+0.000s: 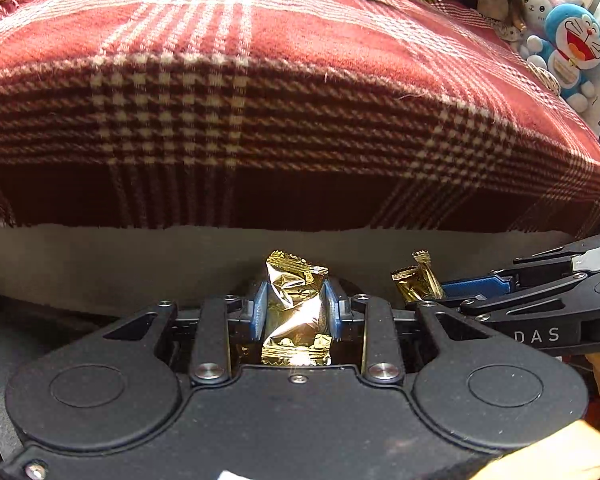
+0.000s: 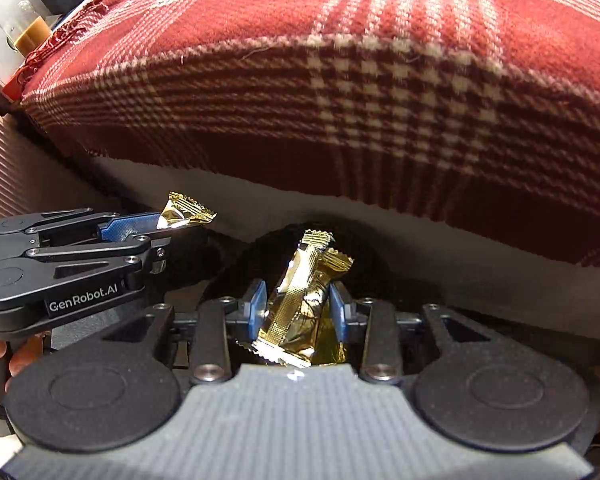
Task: Collect trash
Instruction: 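Carry both gold wrappers down to the trash bin, then open both grippers over the bin to drop the gold wrappers, then raise both tools back up to the green candies on the blanket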
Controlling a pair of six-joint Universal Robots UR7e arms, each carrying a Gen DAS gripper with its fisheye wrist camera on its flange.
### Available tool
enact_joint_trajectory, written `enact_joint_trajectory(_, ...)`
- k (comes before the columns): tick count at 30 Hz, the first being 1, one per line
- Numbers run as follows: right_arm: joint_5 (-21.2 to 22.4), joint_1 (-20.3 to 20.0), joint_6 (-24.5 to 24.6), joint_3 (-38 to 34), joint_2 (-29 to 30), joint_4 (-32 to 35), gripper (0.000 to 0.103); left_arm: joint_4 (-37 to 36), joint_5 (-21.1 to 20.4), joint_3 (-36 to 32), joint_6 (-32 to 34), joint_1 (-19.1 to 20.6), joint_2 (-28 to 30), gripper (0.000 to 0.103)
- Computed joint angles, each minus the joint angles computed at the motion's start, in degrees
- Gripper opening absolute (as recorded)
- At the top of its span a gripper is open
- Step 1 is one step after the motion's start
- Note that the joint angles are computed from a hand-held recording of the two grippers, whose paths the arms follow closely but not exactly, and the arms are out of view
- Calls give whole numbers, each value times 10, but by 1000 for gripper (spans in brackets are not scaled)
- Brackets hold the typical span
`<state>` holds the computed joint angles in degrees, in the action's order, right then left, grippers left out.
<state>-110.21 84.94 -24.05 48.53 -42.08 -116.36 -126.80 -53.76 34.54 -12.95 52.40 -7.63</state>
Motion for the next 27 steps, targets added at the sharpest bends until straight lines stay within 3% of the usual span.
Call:
enact_joint_trajectory(16,-12,-9,20,5,7,24,44,109,-24,-68,-47,9,32,29)
enact_joint_trajectory(19,-11,-9,22,5,7,26,46,118,-24,-75,-49,9,36,37)
enact_joint_trajectory(23,-10,-11,22,2,9,27,57,128,-22,-84,-49,9,41,43)
enact_joint_trajectory(27,-10,-10,23,4,9,25,57,121,-19,-72,-48,9,34,48)
